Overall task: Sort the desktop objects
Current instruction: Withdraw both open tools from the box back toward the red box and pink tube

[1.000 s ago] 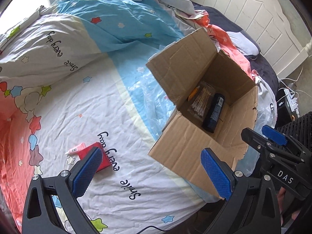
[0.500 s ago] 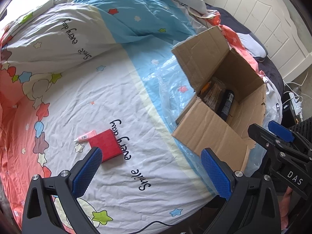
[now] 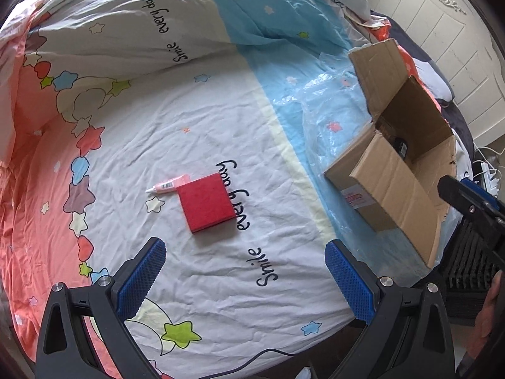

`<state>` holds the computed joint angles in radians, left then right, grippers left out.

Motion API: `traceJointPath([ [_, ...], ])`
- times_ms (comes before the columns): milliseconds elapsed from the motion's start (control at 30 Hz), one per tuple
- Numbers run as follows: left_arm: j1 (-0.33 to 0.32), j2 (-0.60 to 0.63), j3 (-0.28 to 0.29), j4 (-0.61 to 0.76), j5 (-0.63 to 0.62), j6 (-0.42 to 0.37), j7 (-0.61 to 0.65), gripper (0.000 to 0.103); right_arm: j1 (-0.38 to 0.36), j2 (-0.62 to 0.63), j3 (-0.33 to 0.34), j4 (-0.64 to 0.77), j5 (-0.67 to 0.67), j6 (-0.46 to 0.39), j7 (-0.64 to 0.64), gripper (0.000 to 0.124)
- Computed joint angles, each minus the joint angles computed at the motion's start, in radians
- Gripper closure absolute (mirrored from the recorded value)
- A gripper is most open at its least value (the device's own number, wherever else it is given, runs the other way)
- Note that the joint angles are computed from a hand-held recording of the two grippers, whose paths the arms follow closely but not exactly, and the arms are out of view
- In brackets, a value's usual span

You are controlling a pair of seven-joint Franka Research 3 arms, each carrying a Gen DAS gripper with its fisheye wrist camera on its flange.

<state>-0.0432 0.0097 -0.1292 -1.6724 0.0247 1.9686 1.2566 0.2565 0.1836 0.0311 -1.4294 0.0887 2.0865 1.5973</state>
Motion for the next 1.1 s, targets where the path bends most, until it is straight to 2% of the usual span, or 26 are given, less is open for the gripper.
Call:
traceJointPath([
  [233, 0.023, -0.063, 0.021, -0.092, -0.004, 0.025, 0.004, 0.0, 0.022, 0.0, 0.019, -0.015, 0.012, 0.033, -0.036, 0.054],
  [733, 0.069, -0.119, 0.057, -0.2, 0.016, 0.034, 0.058, 0.0, 0.086, 0.062, 0.04, 0.019, 0.001, 0.008, -0.098, 0.054],
  [1100, 0.096, -0.085, 0.07, -0.214, 0.029, 0.062, 0.151, 0.0, 0.127, 0.122, 0.052, 0.049, 0.013, -0.013, -0.138, 0.054],
])
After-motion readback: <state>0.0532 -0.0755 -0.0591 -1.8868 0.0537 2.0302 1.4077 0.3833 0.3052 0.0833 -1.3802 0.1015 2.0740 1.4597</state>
